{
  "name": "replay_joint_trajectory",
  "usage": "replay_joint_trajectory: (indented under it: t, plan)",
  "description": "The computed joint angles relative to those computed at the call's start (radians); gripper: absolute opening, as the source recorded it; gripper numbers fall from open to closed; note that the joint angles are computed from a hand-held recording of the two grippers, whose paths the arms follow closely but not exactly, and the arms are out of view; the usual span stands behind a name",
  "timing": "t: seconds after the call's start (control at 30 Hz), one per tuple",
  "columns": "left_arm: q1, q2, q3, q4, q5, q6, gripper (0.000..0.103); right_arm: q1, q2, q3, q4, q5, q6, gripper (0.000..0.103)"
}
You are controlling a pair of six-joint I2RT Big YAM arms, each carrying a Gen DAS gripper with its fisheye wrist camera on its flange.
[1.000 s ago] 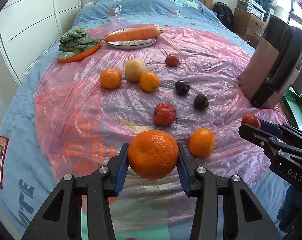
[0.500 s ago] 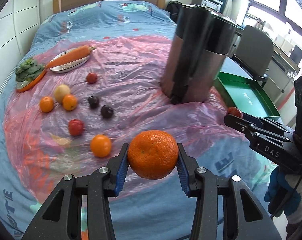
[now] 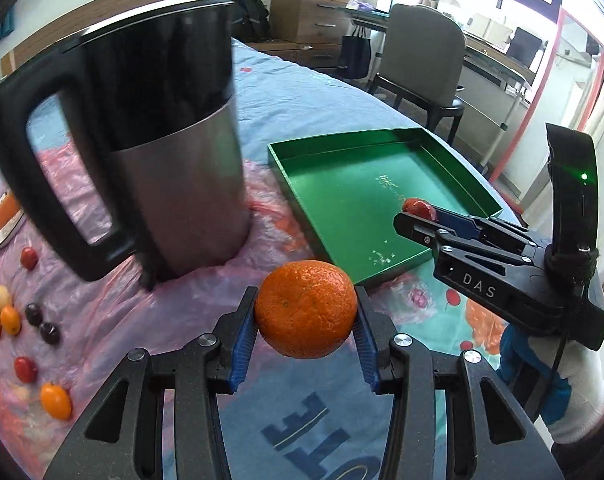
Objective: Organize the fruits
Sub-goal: 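Carry the orange and apple to the green tray and open both tools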
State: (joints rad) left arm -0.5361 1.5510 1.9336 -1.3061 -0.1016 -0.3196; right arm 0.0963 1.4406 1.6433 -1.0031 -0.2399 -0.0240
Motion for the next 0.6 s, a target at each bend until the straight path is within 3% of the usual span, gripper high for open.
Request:
replay_joint_trajectory:
  t: [0.3,0.6]
  plan:
    - [-0.013,0.258,0.285,-0.058,0.008,0.077,0.039,-0.079,0.161,0.109,0.059,0.005,-0.027,0.051]
    - [0.0,0.434,0.458,-0.081,0.0,0.077,0.039,-0.129,0.269,0.2,0.092,0.034,-0.057,0.051]
